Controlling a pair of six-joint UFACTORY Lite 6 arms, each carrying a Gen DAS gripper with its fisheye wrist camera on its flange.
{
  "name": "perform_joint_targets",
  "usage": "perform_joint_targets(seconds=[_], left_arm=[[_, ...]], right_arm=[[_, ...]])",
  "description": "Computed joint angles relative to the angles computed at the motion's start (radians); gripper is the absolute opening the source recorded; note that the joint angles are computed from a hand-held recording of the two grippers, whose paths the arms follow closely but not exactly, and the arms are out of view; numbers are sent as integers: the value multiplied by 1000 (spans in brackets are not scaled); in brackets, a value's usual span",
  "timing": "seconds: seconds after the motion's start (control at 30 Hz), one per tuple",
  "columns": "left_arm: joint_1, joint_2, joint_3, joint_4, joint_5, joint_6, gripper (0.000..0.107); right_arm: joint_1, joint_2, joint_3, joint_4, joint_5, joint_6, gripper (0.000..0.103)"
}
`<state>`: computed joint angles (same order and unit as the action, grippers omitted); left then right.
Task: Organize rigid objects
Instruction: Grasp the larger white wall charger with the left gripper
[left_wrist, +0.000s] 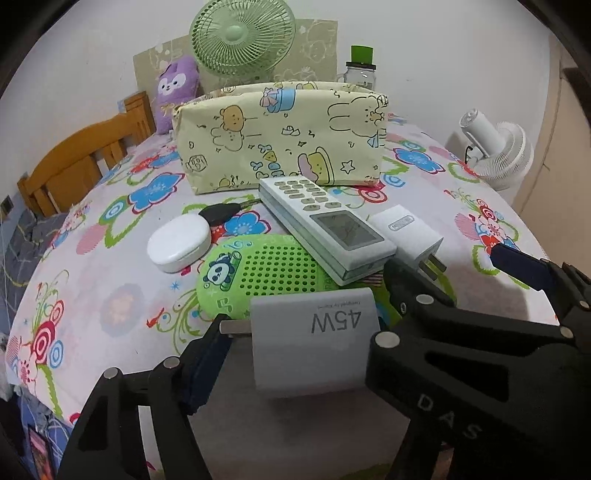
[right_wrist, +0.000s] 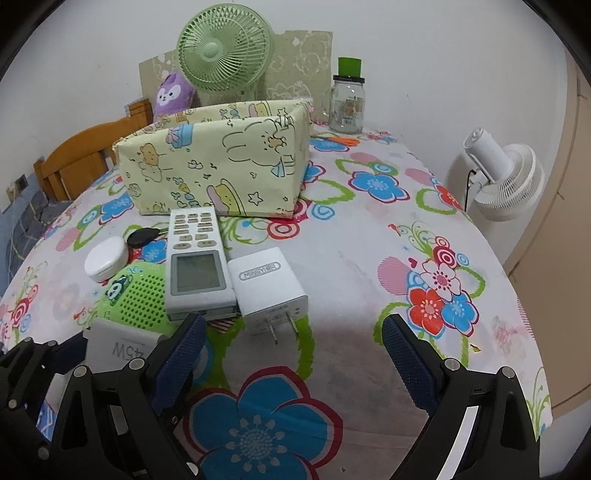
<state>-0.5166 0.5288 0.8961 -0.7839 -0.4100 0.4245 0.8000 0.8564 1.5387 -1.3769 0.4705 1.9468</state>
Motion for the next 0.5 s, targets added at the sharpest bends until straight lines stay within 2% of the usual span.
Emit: perform_joint_targets(seconds=[0.13,0.33,0.5], left_arm=[[11,6,16,-40,-8,50,76],[31,30,60,-79,-10,114,76],[44,46,98,-94,10,149,76]], right_arm=[[-13,18,23,17,-11,-22,96],[-39,26,36,-13,-52,5,89],[-61,28,43,-42,-78,19,74]])
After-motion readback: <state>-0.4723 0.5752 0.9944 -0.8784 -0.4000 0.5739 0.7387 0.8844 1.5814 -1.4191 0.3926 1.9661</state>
